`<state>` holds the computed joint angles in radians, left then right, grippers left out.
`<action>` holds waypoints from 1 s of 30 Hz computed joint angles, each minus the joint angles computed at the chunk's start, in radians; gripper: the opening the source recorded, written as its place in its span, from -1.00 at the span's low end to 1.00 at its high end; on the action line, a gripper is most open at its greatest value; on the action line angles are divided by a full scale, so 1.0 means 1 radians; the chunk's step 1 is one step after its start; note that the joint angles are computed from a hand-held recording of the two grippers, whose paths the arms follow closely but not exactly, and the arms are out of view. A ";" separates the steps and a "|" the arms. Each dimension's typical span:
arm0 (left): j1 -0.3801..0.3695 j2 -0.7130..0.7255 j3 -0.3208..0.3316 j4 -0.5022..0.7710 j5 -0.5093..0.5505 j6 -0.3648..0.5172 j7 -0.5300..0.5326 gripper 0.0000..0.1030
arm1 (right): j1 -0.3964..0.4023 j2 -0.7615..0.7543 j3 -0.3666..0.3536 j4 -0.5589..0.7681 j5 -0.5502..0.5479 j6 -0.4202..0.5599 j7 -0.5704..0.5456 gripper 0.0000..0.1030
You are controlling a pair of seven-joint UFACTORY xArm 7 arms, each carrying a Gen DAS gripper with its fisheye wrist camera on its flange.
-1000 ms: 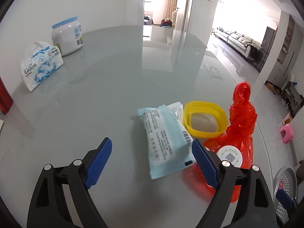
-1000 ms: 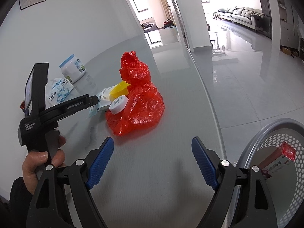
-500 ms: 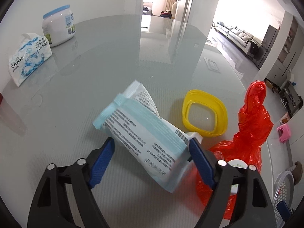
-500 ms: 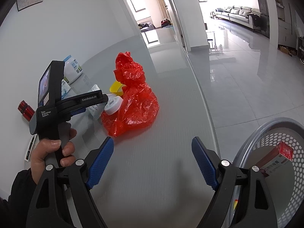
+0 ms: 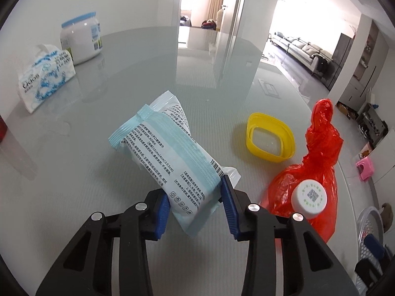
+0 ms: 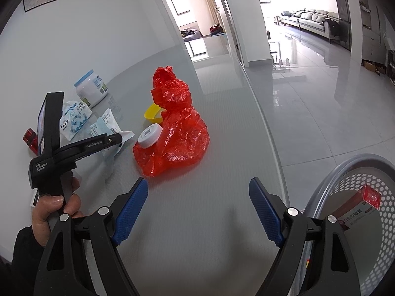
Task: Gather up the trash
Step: 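Grasp the white round lid with the right tool while the left tool holds the wipes packet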
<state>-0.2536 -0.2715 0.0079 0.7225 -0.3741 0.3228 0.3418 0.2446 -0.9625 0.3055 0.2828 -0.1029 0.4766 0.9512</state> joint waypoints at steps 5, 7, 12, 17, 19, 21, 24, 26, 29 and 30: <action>0.004 -0.076 0.016 -0.065 0.021 -0.048 0.035 -0.27 | -0.044 0.012 0.059 0.022 -0.035 -0.014 0.049 0.56; 0.003 -0.099 0.023 -0.087 0.035 -0.068 0.043 -0.27 | -0.046 0.041 0.060 0.041 -0.047 -0.032 0.047 0.56; -0.035 -0.144 0.086 -0.114 0.026 -0.074 0.096 -0.27 | -0.097 0.170 0.117 0.136 -0.111 -0.071 0.057 0.56; -0.046 -0.167 0.121 -0.132 0.000 -0.068 0.138 -0.27 | -0.120 0.313 0.113 0.212 -0.158 -0.173 0.035 0.56; -0.037 -0.177 0.116 -0.142 0.002 -0.064 0.140 -0.27 | -0.109 0.363 0.090 0.232 -0.155 -0.204 0.016 0.55; -0.042 -0.182 0.126 -0.144 -0.006 -0.066 0.150 -0.27 | -0.114 0.413 0.080 0.257 -0.157 -0.220 0.004 0.55; -0.049 -0.193 0.134 -0.147 -0.018 -0.077 0.160 -0.27 | -0.128 0.461 0.078 0.292 -0.173 -0.209 -0.006 0.36; -0.050 -0.195 0.138 -0.145 -0.022 -0.078 0.162 -0.27 | -0.131 0.490 0.077 0.308 -0.184 -0.205 -0.005 0.23; -0.052 -0.188 0.146 -0.133 -0.029 -0.071 0.167 -0.27 | -0.154 0.516 0.093 0.325 -0.224 -0.191 0.017 0.06; -0.051 -0.188 0.145 -0.133 -0.032 -0.070 0.167 -0.27 | -0.159 0.527 0.097 0.334 -0.238 -0.182 0.022 0.01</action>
<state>-0.3046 -0.4590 0.1533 0.5897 -0.4062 0.2530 0.5086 0.0858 -0.4355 0.4026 0.6167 -0.3409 0.2943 0.9736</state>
